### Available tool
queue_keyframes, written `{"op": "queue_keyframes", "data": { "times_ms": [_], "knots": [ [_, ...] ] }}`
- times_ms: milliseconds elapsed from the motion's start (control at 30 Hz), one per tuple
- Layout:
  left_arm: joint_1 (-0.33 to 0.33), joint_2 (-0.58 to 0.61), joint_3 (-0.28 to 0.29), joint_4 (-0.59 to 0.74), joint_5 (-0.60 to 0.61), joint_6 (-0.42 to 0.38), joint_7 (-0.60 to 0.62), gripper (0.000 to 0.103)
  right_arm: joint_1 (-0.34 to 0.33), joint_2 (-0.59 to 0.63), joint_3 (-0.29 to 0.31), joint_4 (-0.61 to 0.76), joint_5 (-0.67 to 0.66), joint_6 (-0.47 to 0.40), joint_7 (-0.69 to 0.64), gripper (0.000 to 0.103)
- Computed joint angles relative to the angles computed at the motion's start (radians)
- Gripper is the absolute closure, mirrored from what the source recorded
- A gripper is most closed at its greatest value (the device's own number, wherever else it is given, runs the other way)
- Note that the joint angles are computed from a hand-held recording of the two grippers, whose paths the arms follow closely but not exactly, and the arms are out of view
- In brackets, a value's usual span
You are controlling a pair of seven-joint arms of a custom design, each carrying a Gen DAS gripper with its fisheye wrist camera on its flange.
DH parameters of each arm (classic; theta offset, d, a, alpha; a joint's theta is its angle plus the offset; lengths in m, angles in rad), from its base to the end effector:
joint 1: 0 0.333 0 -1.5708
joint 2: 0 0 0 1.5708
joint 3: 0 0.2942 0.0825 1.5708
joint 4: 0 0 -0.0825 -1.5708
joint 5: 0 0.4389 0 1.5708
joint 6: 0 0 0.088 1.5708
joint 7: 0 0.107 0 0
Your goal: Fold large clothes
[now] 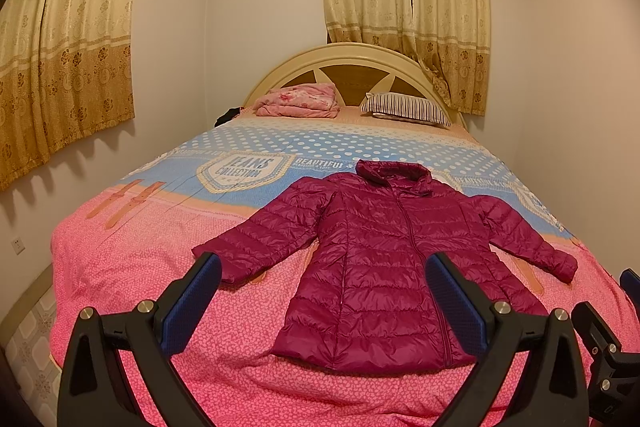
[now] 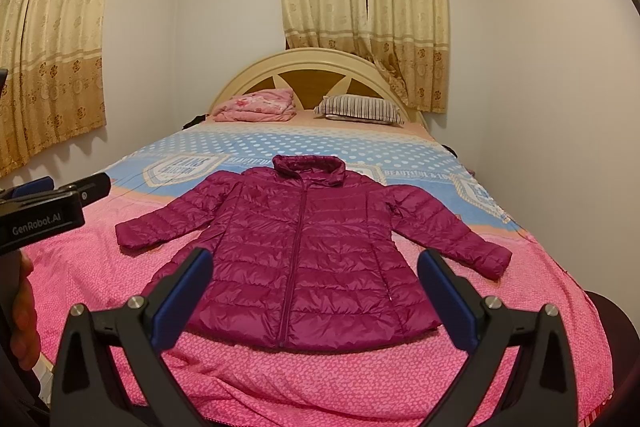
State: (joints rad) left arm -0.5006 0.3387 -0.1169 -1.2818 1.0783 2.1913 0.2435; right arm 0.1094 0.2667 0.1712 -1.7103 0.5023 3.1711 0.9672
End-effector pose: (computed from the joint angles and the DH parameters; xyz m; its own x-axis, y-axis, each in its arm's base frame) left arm 0.6391 -0.3953 0.6202 0.2982 -0.9537 0.0404 -0.4089 -0.1659 -0.8974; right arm 0.7069 0.1444 0.5301 0.2939 -0.9543 0.0546 -0.3373 -0.1570 -0.9282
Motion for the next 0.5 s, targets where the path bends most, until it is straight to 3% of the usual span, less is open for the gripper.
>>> {"op": "queue_keyframes", "data": {
  "times_ms": [500],
  "knots": [
    [0.0,-0.002,0.0,-0.006,0.006,0.004,-0.008,0.001,0.005,-0.004,-0.004,-0.004,-0.007,0.0,0.009,0.0]
  ]
}}
